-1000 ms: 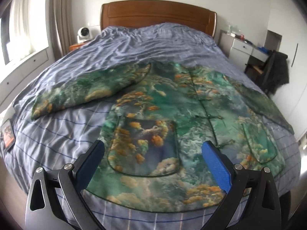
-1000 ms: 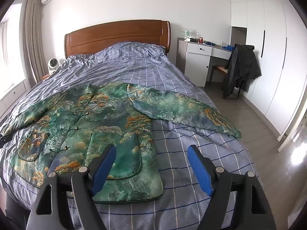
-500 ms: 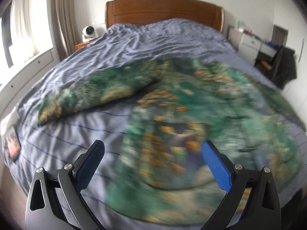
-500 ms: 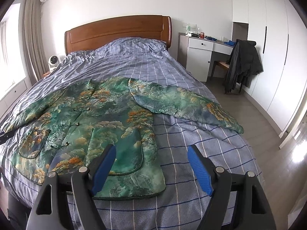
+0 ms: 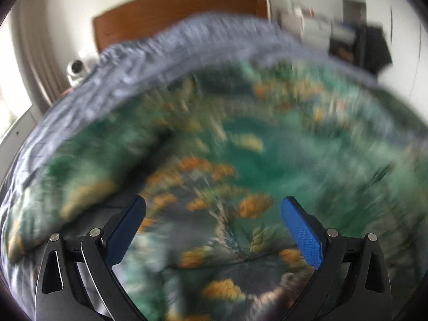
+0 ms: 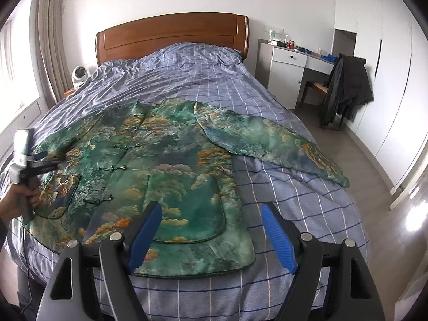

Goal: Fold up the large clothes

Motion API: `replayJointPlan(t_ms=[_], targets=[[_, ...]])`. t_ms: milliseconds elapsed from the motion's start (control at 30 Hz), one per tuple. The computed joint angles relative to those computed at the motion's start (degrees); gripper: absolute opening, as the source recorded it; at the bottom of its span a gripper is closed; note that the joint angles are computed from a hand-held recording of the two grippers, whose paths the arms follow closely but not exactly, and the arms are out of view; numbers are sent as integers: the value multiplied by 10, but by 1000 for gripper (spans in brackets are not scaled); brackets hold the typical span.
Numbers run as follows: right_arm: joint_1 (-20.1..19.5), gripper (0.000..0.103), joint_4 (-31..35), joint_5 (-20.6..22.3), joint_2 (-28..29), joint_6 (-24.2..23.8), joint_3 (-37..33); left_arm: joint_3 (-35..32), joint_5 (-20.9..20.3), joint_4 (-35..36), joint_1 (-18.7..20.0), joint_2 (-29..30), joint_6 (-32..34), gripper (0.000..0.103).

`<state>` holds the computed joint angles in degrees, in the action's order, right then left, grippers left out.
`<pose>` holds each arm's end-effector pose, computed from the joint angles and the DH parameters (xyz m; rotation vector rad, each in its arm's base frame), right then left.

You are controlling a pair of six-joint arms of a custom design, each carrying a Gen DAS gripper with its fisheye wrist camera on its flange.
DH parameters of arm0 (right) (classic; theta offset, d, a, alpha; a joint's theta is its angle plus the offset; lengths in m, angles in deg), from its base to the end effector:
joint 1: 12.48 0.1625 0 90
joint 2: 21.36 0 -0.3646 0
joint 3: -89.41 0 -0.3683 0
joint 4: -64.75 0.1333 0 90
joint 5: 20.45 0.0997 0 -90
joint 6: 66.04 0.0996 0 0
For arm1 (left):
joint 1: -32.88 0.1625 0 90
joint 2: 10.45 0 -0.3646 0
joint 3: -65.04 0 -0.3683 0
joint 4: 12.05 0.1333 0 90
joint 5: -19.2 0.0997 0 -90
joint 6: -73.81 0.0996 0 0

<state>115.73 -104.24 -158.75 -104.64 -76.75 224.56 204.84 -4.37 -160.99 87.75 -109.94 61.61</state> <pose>0.2869 -0.2692 0.2214 0.7303 -2.2098 0.7887 -0.0050 -0.3974 0.2780 0.1917 2.0527 -0.8467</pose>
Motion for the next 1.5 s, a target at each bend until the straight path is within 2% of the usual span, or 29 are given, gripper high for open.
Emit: replayJointPlan(t_ms=[33, 67, 167, 233, 433, 733, 867, 1000, 1100, 1233, 1400, 1500], targets=[[6, 79, 2, -5, 8, 2, -6, -10, -7, 25, 20, 23, -14, 103], [10, 79, 3, -9, 15, 3, -10, -10, -1, 27, 22, 29, -18, 103], [21, 79, -5, -17, 38, 4, -22, 4, 24, 25, 7, 28, -29, 103], [24, 79, -10, -22, 54, 6, -30, -2, 15, 32, 13, 31, -31, 103], [22, 79, -19, -37, 98, 16, -54, -13, -48, 18, 38, 10, -19, 103], [18, 79, 31, -29, 129, 72, -76, -10, -49, 16, 38, 9, -20, 103], [24, 79, 43, -35, 130, 85, -80, -11, -49, 14, 38, 11, -19, 103], [25, 79, -5, -42, 126, 71, -71, -11, -48, 15, 38, 11, -19, 103], [13, 79, -8, -50, 120, 79, -67, -11, -48, 14, 38, 11, -19, 103], [-5, 79, 11, -33, 99, 102, -61, -11, -49, 14, 38, 11, -19, 103], [-10, 79, -28, -30, 76, 72, -45, -9, -47, 9, 38, 12, -18, 103], [-27, 79, -48, -30, 54, 64, -31, -10, -44, 10, 37, 14, -19, 103]])
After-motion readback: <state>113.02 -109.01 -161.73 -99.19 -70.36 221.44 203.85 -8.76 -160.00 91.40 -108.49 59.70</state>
